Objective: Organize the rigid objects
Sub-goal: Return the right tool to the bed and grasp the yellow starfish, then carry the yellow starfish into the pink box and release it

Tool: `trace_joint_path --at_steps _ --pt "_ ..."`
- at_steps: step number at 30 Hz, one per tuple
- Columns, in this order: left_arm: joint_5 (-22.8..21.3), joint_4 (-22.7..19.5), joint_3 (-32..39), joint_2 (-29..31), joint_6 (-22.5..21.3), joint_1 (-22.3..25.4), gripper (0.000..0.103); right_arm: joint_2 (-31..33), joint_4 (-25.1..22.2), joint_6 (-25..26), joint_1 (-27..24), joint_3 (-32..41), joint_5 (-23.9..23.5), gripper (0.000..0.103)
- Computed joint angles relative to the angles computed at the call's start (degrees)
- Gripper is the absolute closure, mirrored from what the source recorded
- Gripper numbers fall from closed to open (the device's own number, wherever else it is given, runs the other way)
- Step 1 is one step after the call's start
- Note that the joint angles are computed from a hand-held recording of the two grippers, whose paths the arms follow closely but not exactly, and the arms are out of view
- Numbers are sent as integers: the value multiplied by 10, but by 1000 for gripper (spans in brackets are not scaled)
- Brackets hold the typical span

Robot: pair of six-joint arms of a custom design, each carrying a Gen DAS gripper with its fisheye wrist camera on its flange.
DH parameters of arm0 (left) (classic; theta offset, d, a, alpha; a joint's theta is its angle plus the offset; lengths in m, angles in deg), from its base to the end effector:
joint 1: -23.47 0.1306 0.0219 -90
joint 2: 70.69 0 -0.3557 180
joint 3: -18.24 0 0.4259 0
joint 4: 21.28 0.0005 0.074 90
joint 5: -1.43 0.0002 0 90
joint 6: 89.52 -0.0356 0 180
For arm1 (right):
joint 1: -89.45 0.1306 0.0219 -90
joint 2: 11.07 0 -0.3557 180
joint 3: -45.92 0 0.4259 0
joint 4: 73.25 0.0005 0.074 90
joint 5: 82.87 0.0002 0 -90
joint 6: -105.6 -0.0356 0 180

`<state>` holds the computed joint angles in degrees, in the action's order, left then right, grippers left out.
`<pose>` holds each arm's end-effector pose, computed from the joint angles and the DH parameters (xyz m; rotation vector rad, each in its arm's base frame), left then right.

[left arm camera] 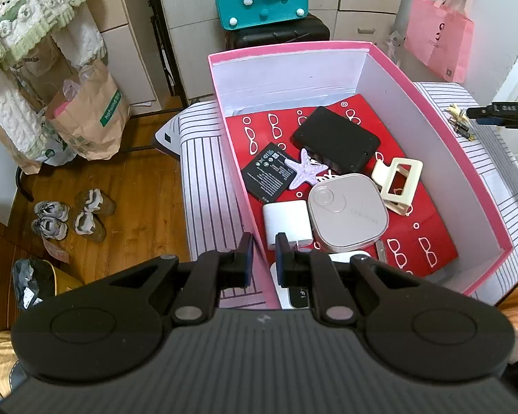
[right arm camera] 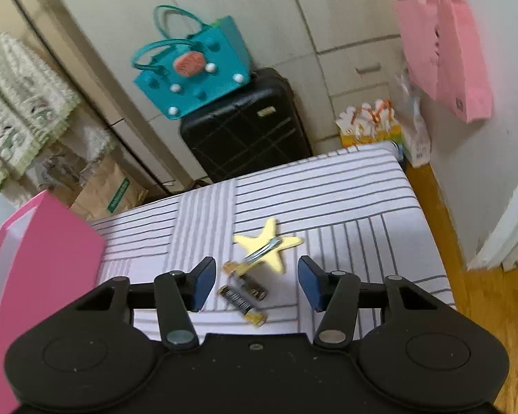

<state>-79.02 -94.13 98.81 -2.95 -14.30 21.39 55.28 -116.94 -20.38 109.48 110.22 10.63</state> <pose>0.3563 -0.0194 0.4598 0.4388 2.5641 -0.1389 0.3590 0.1280 0.3626 0.3630 2.3759 0.3941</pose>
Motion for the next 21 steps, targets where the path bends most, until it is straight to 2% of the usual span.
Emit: trace_joint_path --at_steps 5,7,9,12,17,21 --pt "9 3 -3 0 6 4 91 25 26 7 -18 1 -19 45" --pt "9 3 -3 -1 6 5 91 35 30 20 -16 7 -16 48" --pt "10 2 -3 -1 6 6 91 48 24 40 -8 17 2 72" --pt "8 3 -4 -1 8 4 91 51 29 38 -2 21 18 79" --pt "8 3 -3 0 6 5 91 33 48 36 7 9 36 84" --pt "8 2 -3 0 6 4 91 19 49 36 24 4 55 84"
